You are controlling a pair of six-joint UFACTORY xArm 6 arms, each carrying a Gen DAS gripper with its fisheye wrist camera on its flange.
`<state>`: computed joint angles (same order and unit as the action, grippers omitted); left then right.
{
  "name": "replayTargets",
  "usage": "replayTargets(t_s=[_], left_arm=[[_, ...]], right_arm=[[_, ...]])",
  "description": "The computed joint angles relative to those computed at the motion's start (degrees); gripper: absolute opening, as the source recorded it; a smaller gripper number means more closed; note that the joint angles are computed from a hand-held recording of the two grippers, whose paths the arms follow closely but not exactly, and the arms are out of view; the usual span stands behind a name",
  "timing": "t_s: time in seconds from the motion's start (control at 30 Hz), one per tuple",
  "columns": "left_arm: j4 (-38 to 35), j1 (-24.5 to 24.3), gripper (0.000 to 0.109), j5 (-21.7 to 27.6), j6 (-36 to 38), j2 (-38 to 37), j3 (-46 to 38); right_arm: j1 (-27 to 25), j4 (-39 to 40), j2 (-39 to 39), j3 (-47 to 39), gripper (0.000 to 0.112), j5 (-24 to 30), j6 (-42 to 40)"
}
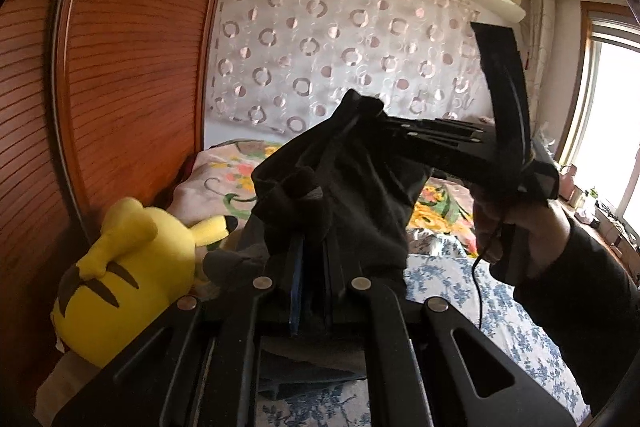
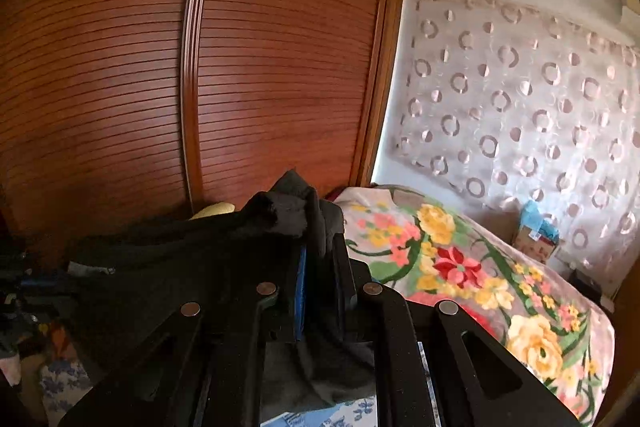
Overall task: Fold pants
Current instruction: 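Carry the held pants with the left gripper onto the folded jeans stack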
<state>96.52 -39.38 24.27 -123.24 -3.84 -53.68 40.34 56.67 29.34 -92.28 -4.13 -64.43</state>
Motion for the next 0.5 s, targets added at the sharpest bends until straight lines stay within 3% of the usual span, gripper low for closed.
replayTargets(t_s=[0.2, 0.37, 0.5], left_arm=[[-1.76, 0.75, 0.008, 0.08, 1.12, 1.20, 0.04], [-3.10, 1.35, 0.008, -0.14, 1.43, 2.15, 0.09], [-4.01, 1.49, 0.008, -0.01, 1.89, 2.68, -0.04]], right_arm=[[-2.04, -17.99, 2.28, -1.03, 0.011, 2.06, 14.84], [-3.23, -22.56, 4.80, -5.00, 0.011, 5.99, 18.79], [-4.32, -32.83, 6.03, -5.52, 0.011, 5.53, 27.23]])
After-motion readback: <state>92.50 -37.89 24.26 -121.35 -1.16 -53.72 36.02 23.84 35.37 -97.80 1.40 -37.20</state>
